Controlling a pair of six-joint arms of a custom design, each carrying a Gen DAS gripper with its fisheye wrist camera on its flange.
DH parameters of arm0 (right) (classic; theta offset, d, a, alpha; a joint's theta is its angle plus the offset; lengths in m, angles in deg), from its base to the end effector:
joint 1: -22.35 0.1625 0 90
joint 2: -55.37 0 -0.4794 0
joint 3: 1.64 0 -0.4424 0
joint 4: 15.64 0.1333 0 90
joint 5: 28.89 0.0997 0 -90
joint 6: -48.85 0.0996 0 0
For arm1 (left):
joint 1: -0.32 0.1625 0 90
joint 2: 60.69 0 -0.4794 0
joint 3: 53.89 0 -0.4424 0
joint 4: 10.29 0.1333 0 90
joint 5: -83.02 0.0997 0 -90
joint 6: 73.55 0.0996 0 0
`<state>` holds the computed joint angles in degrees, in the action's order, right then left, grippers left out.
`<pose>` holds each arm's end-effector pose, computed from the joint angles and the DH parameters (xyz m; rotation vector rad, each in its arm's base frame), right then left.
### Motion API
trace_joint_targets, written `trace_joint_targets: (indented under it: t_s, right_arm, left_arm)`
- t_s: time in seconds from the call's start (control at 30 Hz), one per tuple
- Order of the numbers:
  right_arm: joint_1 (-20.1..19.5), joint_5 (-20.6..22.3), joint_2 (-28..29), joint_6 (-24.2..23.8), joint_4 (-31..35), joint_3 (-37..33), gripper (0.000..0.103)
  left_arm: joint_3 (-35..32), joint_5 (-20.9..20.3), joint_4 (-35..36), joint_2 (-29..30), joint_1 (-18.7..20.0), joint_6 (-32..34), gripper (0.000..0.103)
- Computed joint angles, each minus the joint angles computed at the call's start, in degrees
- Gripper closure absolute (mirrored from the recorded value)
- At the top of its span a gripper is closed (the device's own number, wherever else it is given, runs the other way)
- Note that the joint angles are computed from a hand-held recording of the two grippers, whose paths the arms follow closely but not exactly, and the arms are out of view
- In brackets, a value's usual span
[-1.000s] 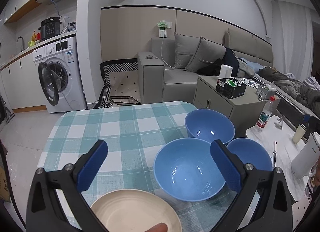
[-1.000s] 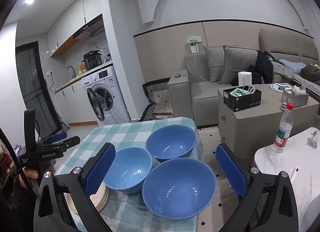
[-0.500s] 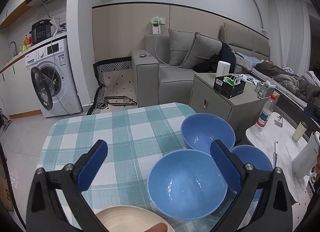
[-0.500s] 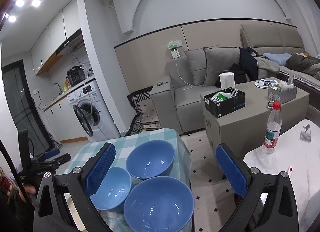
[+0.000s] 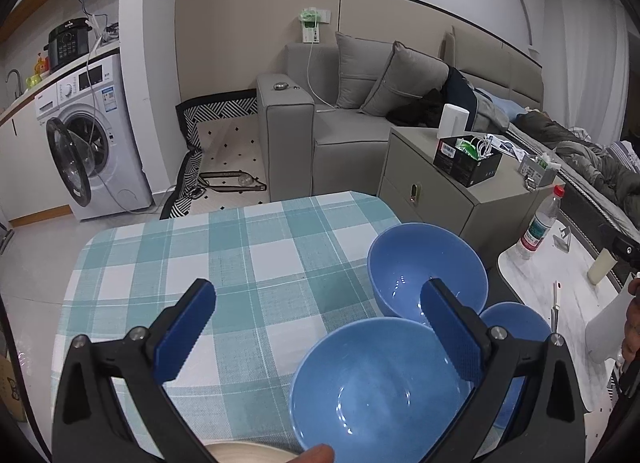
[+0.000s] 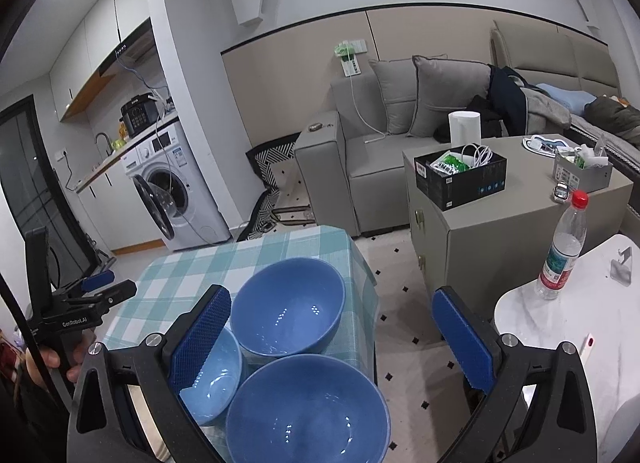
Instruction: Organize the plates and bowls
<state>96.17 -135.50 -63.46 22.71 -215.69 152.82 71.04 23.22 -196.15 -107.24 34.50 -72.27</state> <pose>0.0318 -0.2665 0.3952 -0.0488 -2.0801 1.3554 -0.3435 -0.4550 0.0250 1.2026 2.4466 -0.7090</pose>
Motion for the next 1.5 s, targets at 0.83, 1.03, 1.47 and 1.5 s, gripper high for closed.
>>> trace_joint_targets:
  t_s: [0.83, 1.03, 1.47, 1.5]
  right_arm:
    - [-3.69, -0.52, 12.58, -1.18, 0.58, -4.68, 0.001]
    - [-4.19, -1.68, 15.37, -0.69, 1.2, -5.95, 0.001]
    - [-5.21, -2.9, 19.97, 0.12, 4.26, -9.07, 0.003]
    - [-5.17, -3.06, 20.36, 0.1, 4.41, -9.31, 0.004]
  left_arm:
    - [-7.48, -3.91, 5.89, 7.96, 1.85, 3.2, 0.002]
    - [-9.3, -4.48, 7.44, 9.59, 2.36, 3.74, 0.002]
    - [-13.12, -4.35, 12.55, 12.75, 3.38, 3.33, 0.014]
    - [-13.4, -4.37, 13.06, 12.95, 3.41, 3.43, 0.014]
